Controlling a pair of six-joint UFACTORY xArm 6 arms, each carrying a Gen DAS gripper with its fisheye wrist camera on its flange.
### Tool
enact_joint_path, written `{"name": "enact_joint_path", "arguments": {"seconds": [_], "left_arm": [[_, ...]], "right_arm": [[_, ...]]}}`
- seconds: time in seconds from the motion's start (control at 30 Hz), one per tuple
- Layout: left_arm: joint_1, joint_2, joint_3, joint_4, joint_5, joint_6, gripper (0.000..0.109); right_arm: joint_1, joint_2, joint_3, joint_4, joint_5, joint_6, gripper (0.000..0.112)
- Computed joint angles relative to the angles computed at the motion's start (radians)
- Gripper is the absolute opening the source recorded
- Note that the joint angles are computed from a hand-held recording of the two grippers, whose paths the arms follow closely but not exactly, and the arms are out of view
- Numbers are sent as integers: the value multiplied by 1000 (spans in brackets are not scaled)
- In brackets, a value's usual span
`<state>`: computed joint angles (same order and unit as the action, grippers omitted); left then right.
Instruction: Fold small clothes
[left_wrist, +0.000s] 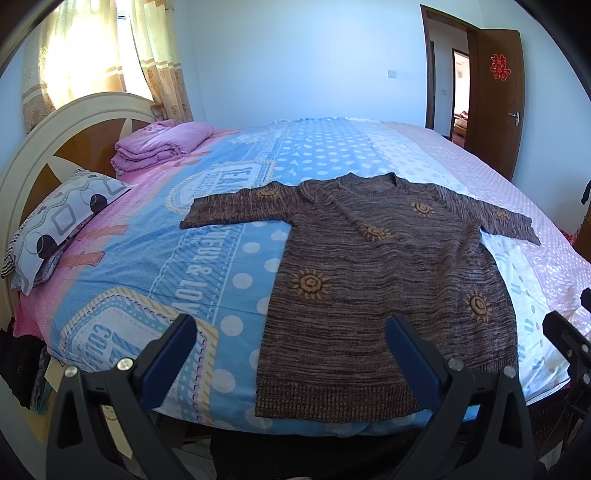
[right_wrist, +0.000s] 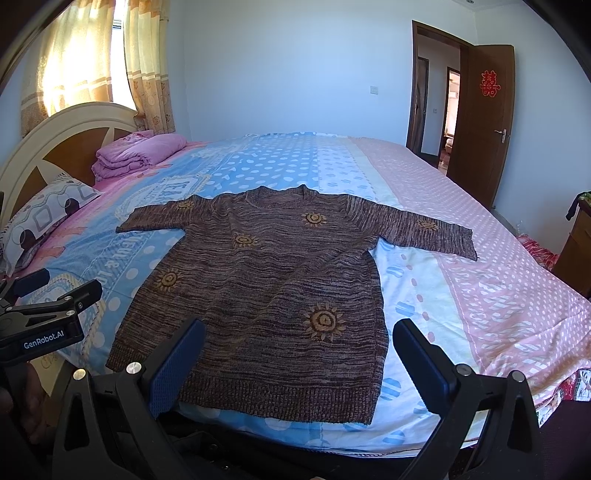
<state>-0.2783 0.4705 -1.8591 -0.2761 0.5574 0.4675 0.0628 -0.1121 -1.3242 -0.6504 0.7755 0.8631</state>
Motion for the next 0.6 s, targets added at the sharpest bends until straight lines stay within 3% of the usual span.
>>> {"name": "enact_joint_path", "arguments": {"seconds": [0.3,0.6], "left_arm": [[-4,-2,4,-19,3,32,103],[-5,61,-90,-6,68,29,103]], "right_arm": [[-9,2,5,31,-13,-22,102],[-33,9,19,95,-50,-63,102]]}}
